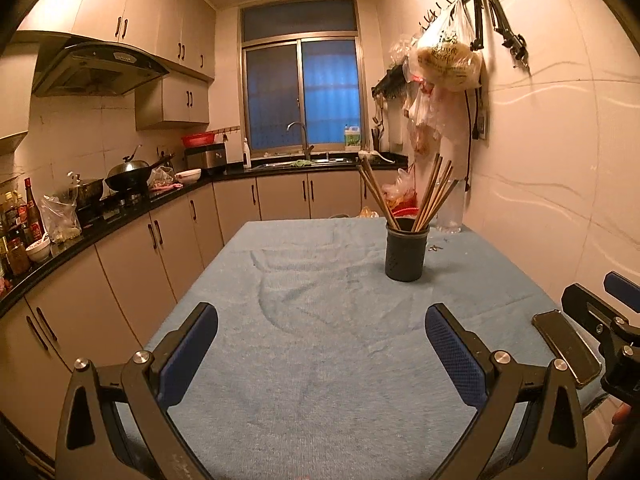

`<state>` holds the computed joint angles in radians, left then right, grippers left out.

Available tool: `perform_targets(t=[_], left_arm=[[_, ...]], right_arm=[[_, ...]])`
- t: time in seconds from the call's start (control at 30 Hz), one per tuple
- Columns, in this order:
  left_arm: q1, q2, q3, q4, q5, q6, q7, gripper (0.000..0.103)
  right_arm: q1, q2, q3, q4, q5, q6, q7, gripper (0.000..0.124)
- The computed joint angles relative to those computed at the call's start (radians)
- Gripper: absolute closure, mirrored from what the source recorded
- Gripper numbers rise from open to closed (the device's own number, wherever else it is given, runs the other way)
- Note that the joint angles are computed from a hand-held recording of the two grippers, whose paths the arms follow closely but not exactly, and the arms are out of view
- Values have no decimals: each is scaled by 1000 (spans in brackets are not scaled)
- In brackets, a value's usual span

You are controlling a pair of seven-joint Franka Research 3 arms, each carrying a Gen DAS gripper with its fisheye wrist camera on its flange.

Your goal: Organize utensils

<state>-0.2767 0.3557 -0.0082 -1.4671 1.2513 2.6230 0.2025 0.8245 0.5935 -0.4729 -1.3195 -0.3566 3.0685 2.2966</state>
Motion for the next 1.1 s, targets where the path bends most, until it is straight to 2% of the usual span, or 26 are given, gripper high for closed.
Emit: perform_targets(t=[0.77, 1.1], left_arm=[[2, -58, -31, -61, 125, -14, -110, 0], [12, -59, -35, -62, 138, 1, -140, 0]], right_arm=[[103, -31, -124, -82, 19, 60, 19, 28], [115, -27, -136, -88, 70, 62, -25, 28]])
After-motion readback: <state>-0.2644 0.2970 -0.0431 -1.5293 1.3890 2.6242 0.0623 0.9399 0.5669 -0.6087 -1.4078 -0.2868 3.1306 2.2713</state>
